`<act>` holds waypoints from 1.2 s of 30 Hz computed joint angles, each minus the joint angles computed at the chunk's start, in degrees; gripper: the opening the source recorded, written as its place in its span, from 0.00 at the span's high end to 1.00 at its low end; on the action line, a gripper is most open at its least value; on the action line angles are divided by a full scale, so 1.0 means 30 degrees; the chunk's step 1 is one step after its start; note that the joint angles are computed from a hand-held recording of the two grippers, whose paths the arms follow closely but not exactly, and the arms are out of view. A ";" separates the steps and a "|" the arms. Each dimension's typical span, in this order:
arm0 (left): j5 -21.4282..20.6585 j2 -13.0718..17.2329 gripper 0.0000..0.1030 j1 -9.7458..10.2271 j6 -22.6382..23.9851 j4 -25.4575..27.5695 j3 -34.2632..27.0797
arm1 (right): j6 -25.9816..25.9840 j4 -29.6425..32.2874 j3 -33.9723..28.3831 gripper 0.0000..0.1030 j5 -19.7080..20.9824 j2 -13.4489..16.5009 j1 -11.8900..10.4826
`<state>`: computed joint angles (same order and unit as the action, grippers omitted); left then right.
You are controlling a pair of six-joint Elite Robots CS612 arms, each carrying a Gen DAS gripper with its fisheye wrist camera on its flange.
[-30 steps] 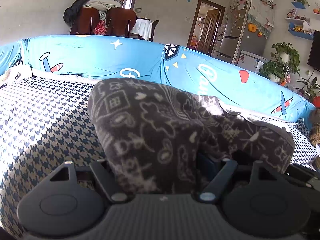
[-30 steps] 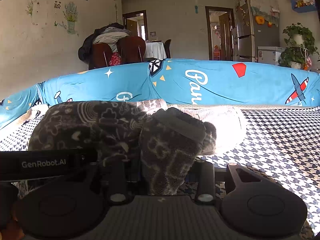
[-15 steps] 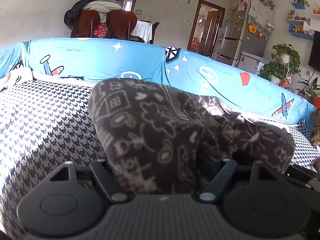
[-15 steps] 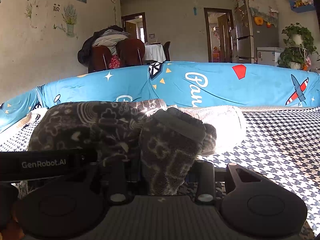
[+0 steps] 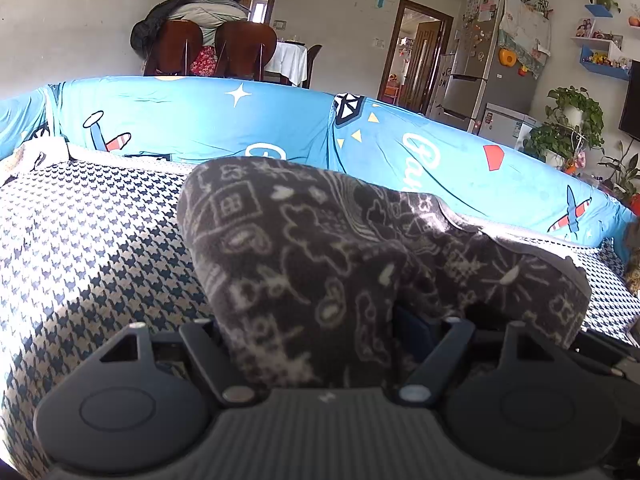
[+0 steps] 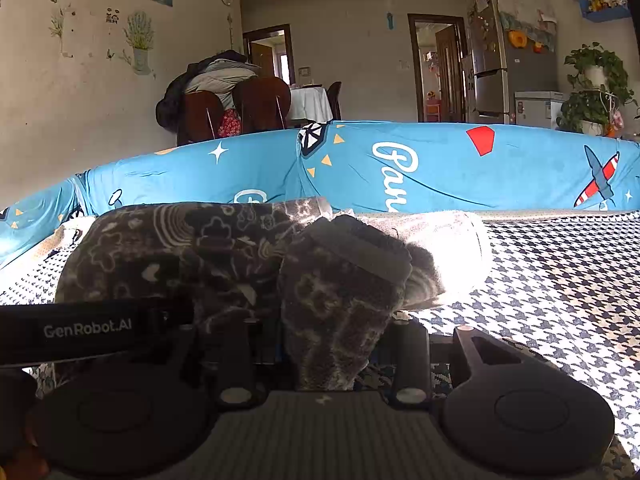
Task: Fold clothes
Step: 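Hold the grey doodle bundle with both grippers, pressing it flat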
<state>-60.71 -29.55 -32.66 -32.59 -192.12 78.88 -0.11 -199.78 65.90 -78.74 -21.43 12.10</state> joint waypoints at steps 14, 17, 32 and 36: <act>0.0110 0.0021 0.26 0.0050 0.0154 0.0049 -0.0206 | 0.0303 -0.0242 -0.0177 0.63 -0.0017 0.0125 0.0013; 0.0111 0.0049 0.26 0.0080 0.0260 0.0096 -0.0328 | 0.0455 -0.0231 -0.0254 0.63 -0.0057 0.0170 0.0025; 0.0228 0.0291 0.26 0.0209 0.0733 0.0354 -0.0997 | 0.1011 -0.0238 -0.0725 0.63 -0.0205 0.0464 0.0121; 0.0236 0.0365 0.26 0.0237 0.0748 0.0447 -0.1160 | 0.1112 -0.0263 -0.0907 0.63 -0.0255 0.0599 0.0157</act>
<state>-60.01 -28.45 -31.95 -30.34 -190.78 75.40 3.23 -200.57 63.17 -79.50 -19.63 12.57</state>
